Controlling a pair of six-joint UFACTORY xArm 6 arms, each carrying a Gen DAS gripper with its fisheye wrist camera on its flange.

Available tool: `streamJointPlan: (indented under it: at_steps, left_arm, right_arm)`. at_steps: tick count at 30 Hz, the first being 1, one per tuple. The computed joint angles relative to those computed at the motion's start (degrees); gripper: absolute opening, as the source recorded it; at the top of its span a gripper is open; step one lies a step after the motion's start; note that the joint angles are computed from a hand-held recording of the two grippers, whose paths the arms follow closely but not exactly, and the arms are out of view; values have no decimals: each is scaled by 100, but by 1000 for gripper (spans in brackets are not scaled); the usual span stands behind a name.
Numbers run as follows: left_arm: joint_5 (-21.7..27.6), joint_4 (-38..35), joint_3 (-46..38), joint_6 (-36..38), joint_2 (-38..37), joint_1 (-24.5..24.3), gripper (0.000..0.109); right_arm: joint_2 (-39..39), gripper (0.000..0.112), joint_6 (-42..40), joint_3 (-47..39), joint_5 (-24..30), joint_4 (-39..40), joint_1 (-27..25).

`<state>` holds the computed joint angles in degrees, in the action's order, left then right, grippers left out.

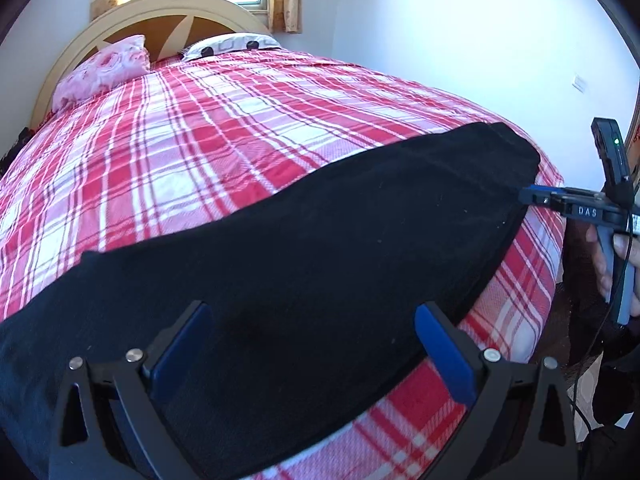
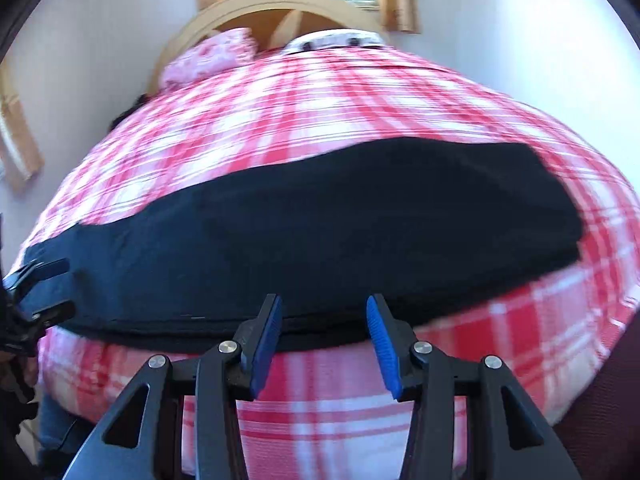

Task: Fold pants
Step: 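Open the right gripper and withdraw it from the pants, then grasp the end of the black pants strip with the right gripper and lift it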

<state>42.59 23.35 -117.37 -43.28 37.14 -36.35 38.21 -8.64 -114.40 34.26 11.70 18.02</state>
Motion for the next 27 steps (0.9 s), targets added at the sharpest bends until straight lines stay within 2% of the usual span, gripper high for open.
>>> streamJointPlan:
  at_steps: [3,6,10,13,16,20,22,27]
  left_arm:
    - [143,-225,-420,175,284,16,103]
    - [367,-343,-758,236,518,12,103]
    - [491,-206,-832,236,570,-37,103]
    - [540,-150,-851,202,576,-60,103]
    - [613,-9,-917,145,610,-97,103]
    - [658,25,-988,126,655,-114,103]
    - [646,5,-980,153,651,-114,103]
    - [483,5,-715,126,505,-123,103]
  right_arm:
    - [81,46,493,-142,43,-390,-188]
    - [198,47,820,-337,130,-413,-364]
    - [395,51,970,-591,268,504,-673]
    - [430,51,864,-538,96,1297,-838]
    - [420,51,1120,-475,-106,1584,-946]
    - [501,52,1774,-492,-369,1424,-1089]
    - [620,52,1645,-625,-433,1894,-1165]
    - [820,52,1314,-892,-572,2484,-1189]
